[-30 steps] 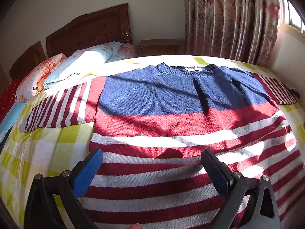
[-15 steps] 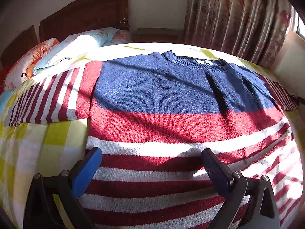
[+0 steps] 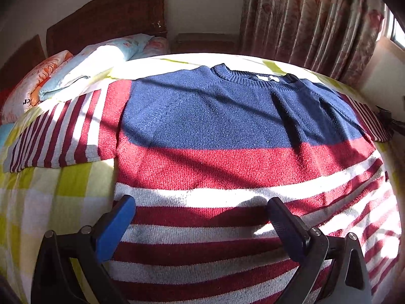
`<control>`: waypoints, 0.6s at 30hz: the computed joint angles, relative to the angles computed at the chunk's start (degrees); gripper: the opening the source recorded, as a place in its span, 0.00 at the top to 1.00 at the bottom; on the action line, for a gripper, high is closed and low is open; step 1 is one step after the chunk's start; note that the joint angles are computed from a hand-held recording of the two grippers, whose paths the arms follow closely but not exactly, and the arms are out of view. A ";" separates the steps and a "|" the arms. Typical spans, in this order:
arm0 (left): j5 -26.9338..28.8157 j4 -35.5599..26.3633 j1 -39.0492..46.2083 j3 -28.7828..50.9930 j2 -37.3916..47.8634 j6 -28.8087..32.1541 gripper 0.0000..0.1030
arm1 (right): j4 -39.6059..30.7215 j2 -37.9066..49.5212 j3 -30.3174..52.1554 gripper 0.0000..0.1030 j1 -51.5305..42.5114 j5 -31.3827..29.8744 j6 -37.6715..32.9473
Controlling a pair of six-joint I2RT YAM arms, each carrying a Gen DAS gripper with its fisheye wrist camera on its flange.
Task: Fold small clothes
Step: 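Fold the held sleeve across the sweater body and open the right tool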
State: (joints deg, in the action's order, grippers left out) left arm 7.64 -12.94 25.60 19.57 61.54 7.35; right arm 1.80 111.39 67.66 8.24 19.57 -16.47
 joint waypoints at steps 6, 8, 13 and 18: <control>0.33 -0.41 0.22 0.02 -0.57 -0.53 0.00 | 0.97 -18.93 -13.98 0.92 0.95 -35.97 16.23; 3.56 -2.51 1.90 0.93 -1.24 -1.58 0.00 | 1.32 -21.81 -17.16 0.92 5.35 -39.96 18.41; 29.01 -12.23 3.21 10.07 2.26 -5.40 0.00 | 2.73 -21.76 -20.41 0.92 20.02 -33.32 20.10; 37.60 -1.02 -11.55 17.81 15.66 -20.66 0.00 | 6.75 -17.20 -21.52 0.92 29.72 -21.13 17.20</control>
State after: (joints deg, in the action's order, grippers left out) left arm 45.24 -13.96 14.05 37.38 77.20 -13.31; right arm 8.55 94.19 46.15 37.96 -1.56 0.73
